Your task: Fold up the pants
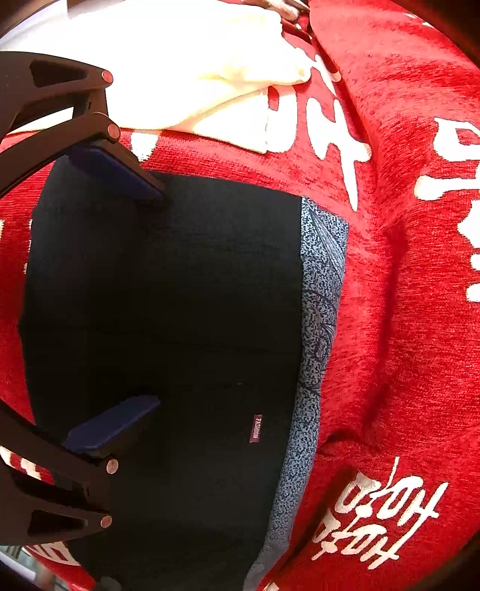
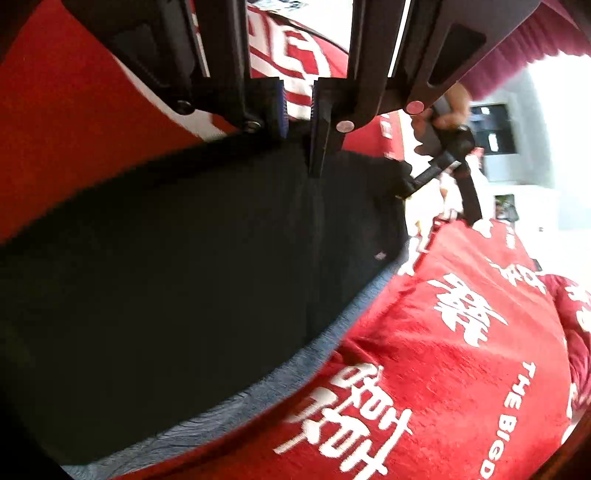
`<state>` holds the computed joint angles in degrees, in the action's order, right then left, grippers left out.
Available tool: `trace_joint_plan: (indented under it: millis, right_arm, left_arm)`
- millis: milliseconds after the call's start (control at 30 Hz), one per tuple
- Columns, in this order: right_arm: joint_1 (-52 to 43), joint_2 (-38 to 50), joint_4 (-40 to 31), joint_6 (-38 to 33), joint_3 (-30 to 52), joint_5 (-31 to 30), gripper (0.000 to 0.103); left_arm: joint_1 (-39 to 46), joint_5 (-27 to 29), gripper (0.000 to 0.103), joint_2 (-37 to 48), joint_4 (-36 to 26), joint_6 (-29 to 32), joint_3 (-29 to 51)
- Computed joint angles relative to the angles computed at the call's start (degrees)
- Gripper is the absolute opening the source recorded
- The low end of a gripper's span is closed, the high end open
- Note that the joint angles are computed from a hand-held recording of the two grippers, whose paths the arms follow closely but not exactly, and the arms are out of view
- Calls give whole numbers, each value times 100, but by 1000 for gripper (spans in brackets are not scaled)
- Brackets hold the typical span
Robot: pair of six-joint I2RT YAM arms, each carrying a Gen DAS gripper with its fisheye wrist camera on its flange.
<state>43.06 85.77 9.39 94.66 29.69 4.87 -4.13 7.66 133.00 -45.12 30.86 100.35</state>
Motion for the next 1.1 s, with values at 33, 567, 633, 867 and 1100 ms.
trace_joint_plan:
  millis: [33,567,633,867,1100]
  right_arm:
    - [44,189,16,95,28,-55,9]
    - [-161,-2338,-1603,919,-1180,141,43]
    - [-403,-2706,-1511,1064,-1549,159,43]
    - [-538,-2822,-1384,1237,-1761,288,8]
    - [-107,-2960,-1806,1630,-1747,12,8]
  left_arm:
    - [3,-10,103,-1,25,16,-6]
    - [-1238,187,103,-1771,231,-538,-1915]
    - [-1670,281,103,-1855,414,-897,-2176]
    - [-2663,-181,103,-1997,1049,-1124,-3171]
    - [-2511,-231,103,-2199,576,-1086,-3038]
